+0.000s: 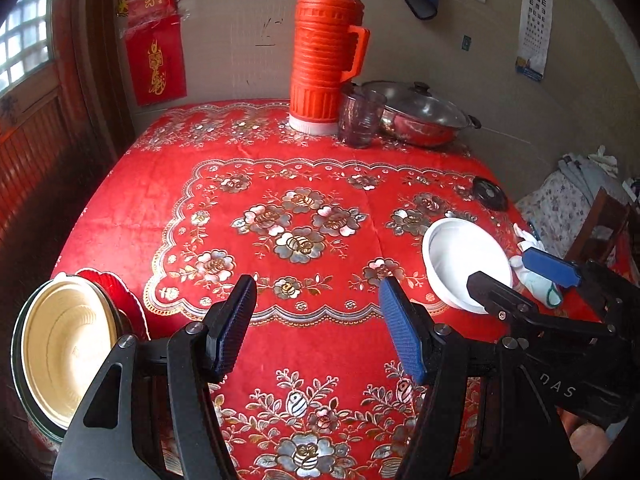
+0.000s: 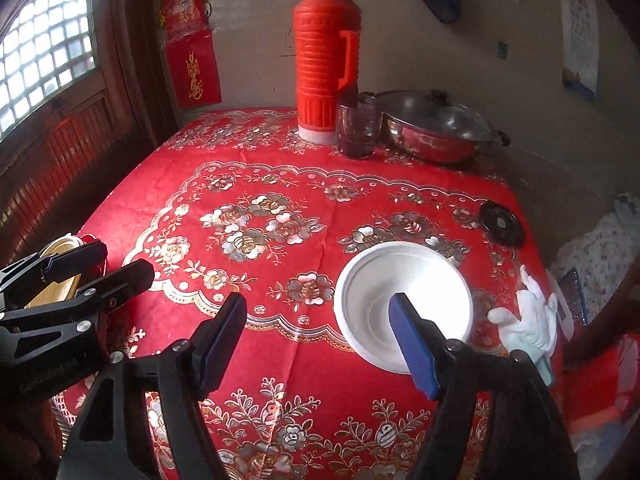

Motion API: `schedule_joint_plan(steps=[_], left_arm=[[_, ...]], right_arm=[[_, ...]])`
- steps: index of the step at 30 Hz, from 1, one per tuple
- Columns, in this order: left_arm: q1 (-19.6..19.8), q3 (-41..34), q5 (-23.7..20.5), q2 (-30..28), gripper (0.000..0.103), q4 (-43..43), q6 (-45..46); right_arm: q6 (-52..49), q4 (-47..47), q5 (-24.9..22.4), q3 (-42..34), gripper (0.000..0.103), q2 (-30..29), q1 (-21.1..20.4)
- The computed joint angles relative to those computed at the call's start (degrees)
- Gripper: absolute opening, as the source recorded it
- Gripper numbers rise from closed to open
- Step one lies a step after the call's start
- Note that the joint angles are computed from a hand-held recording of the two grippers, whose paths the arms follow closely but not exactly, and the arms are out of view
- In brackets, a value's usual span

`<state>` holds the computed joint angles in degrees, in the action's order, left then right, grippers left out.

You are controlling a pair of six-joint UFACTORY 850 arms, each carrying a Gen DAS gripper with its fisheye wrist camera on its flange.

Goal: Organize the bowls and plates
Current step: 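Move the left tool to the large white bowl near the glove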

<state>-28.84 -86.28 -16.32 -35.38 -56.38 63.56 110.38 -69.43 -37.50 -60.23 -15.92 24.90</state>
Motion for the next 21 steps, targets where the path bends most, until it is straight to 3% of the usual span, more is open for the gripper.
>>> schedule_joint_plan(steps=[13, 21], left_arm=[[-5.39, -5.63, -4.00, -4.28, 0.064, 9.29, -8.67], [-7.32, -12.45, -6.92, -9.48, 0.064, 19.16, -19.40]], right_arm=[[6.06, 1.62, -0.70, 10.74, 0.076, 7.88, -3.97], [8.34, 1.70, 3.62, 13.80, 0.076, 8.82, -7.57]])
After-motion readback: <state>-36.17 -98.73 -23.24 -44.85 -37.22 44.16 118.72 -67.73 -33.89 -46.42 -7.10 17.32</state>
